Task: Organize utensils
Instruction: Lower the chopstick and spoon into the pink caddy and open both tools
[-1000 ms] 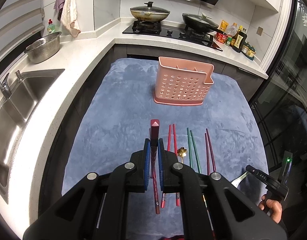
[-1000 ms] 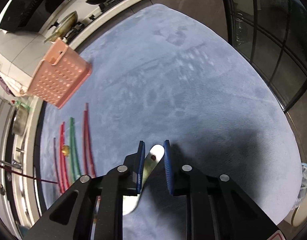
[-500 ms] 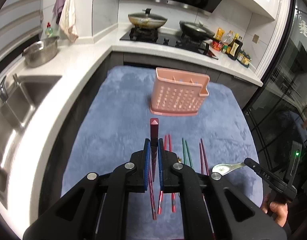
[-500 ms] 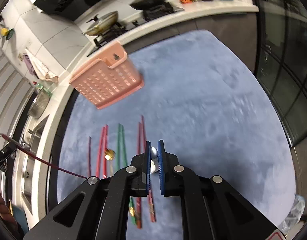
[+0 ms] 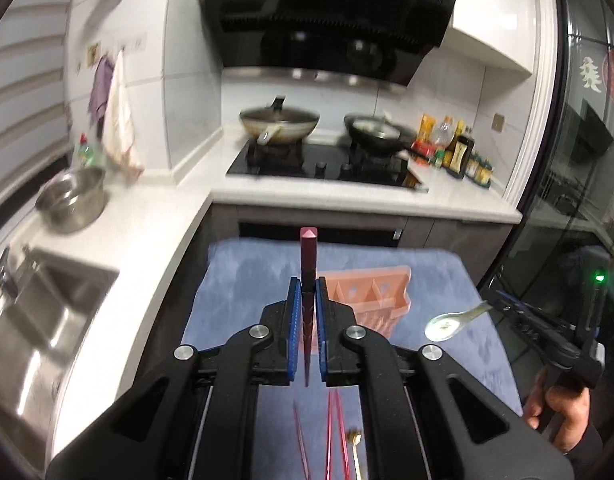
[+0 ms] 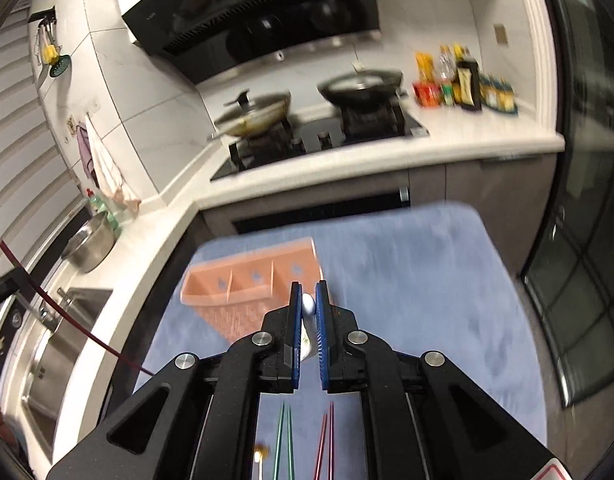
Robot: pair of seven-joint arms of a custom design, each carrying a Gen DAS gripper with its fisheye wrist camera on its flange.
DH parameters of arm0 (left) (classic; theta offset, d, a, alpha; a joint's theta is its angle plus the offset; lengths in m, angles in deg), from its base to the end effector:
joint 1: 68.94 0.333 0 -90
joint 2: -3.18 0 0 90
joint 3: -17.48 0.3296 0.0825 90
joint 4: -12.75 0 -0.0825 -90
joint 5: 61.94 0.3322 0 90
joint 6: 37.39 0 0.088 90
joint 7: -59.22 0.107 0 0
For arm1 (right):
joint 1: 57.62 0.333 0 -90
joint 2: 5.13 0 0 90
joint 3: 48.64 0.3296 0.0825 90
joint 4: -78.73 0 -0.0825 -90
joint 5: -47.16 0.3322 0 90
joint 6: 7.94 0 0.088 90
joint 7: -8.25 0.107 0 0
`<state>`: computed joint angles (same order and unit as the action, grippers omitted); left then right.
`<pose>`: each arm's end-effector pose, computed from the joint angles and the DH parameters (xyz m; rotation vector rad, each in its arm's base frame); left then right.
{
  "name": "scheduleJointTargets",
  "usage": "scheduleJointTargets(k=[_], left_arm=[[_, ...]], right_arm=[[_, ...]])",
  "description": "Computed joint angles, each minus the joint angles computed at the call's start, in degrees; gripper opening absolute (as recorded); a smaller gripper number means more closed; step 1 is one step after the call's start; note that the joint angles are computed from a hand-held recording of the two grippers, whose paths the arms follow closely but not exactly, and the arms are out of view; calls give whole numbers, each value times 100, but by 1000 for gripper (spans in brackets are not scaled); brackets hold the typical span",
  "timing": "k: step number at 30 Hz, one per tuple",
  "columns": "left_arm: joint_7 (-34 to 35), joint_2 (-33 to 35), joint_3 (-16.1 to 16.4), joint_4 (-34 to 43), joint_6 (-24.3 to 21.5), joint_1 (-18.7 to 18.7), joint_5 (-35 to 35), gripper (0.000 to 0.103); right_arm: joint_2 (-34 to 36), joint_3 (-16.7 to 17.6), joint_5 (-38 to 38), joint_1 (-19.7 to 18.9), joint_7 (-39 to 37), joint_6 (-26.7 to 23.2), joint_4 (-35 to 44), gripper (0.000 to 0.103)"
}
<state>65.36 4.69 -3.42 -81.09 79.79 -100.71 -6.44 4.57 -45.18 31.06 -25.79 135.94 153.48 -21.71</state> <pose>0.3738 -0.4101 0.6691 -1.8095 1.4057 -0.8592 0.4959 0.3637 0.6073 -1.7339 1.4524 -0.3922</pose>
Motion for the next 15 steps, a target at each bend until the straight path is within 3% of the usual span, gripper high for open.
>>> scheduleJointTargets(k=[7,15], left_arm=[[361,732,375,993,263,26,420,7],[494,1170,775,1260,640,70,201,7]], right_arm=[[1485,-194,187,234,-587,-929,2339,7],[2625,-323,845,345,-1174,-1852,3772,7]])
